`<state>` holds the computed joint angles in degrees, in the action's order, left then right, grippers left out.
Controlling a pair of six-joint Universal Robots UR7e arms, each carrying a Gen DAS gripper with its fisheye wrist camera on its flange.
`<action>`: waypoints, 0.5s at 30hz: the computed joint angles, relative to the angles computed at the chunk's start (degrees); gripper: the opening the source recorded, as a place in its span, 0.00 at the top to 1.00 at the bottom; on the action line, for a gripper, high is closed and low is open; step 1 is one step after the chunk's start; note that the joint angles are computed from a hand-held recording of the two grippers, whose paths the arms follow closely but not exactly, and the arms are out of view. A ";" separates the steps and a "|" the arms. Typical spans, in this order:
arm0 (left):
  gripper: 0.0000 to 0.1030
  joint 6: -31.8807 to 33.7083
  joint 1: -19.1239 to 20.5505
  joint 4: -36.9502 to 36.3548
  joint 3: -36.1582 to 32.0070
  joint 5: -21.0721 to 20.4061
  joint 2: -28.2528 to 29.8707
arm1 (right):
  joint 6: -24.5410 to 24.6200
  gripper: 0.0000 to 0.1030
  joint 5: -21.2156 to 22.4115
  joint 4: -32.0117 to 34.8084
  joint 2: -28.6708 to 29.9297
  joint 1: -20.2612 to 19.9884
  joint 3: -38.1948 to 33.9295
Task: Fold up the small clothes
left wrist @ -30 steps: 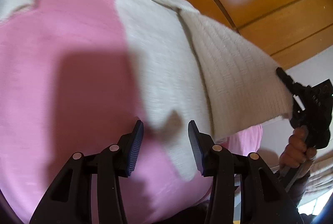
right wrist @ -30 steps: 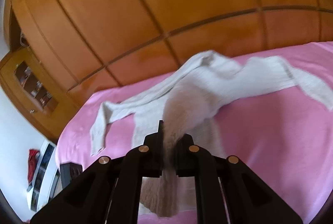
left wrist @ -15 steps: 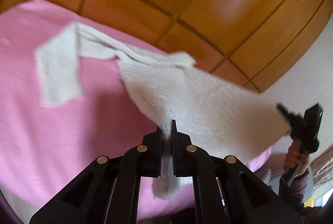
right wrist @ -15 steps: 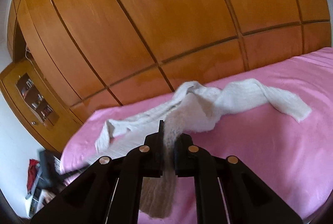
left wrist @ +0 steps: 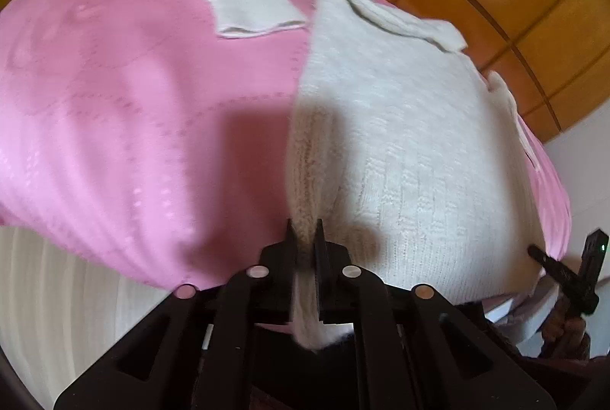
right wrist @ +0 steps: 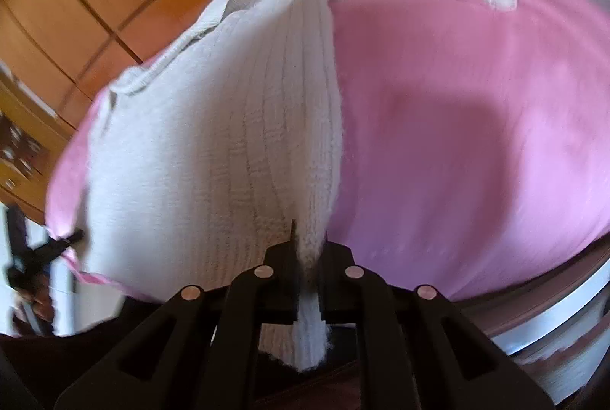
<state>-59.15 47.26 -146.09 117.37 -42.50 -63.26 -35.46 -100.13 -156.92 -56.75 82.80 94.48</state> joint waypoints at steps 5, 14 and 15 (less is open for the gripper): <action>0.40 -4.16 -0.87 0.50 1.28 9.51 -0.68 | -4.21 0.36 1.22 -12.79 1.20 1.91 1.06; 0.40 -9.27 2.58 9.75 -4.33 22.64 -0.64 | -5.52 0.24 4.77 -9.64 10.84 7.82 -4.62; 0.40 -6.29 2.77 13.30 -6.37 25.26 1.03 | -5.45 0.24 5.21 -8.66 11.68 8.15 -5.21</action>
<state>-65.45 50.03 -132.79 111.00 -17.25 -62.23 -40.91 -94.93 -165.58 -45.07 90.95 89.27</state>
